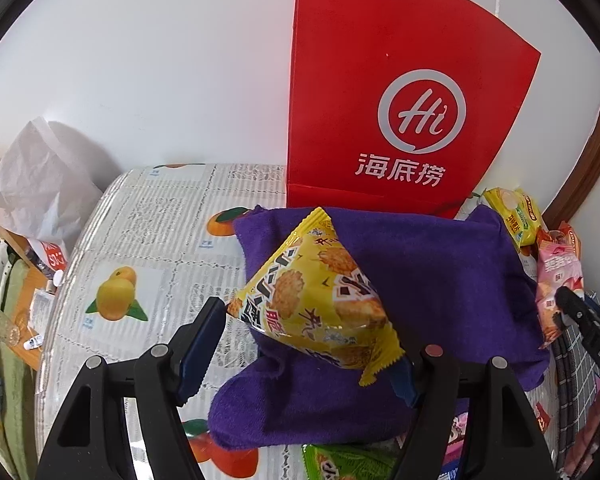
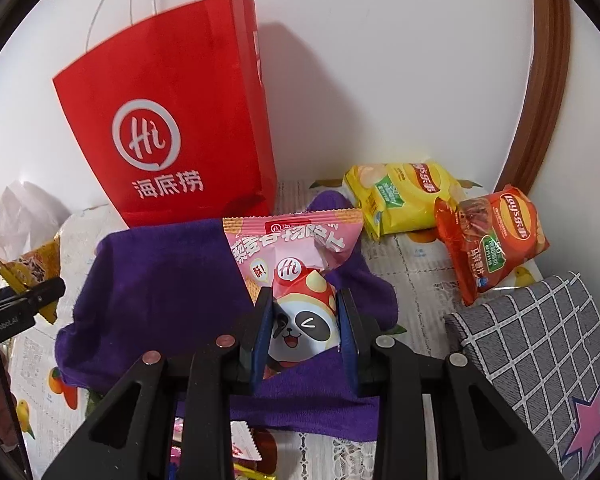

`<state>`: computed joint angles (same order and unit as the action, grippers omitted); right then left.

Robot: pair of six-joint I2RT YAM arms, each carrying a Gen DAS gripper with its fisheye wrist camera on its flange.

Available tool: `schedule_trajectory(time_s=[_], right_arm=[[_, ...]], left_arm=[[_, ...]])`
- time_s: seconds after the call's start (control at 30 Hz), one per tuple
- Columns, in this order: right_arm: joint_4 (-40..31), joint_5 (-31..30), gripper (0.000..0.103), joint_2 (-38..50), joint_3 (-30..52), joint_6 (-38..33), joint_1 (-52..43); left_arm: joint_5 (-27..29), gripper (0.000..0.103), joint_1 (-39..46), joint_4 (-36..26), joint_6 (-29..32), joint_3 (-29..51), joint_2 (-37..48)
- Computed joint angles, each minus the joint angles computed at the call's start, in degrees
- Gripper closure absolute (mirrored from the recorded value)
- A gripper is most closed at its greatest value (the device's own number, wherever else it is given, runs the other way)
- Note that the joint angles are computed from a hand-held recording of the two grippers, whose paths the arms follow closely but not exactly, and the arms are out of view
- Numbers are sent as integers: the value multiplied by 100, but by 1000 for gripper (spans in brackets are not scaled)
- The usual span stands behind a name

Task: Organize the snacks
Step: 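Carry both snacks over the purple towel and open both tools to release them, then withdraw both open tools from the towel back toward the snack pile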

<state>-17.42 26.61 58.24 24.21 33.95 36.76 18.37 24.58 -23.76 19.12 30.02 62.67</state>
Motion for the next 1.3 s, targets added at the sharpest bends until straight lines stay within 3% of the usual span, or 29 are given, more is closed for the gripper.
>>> schedule_trajectory(time_s=[0.47, 0.73, 1.03, 1.3], right_arm=[[942, -617, 72, 974, -85, -318, -600], [1213, -670, 72, 1560, -5, -421, -663], [1046, -557, 72, 1804, 116, -452, -525], [446, -393, 60, 1081, 76, -261, -281]], left_arm=[[-372, 31, -577, 673, -382, -65, 672], [-439, 31, -734, 996, -518, -76, 1157], [-351, 30, -754, 1020, -410, -141, 1331], [-329, 20, -705, 611, -374, -184, 709]])
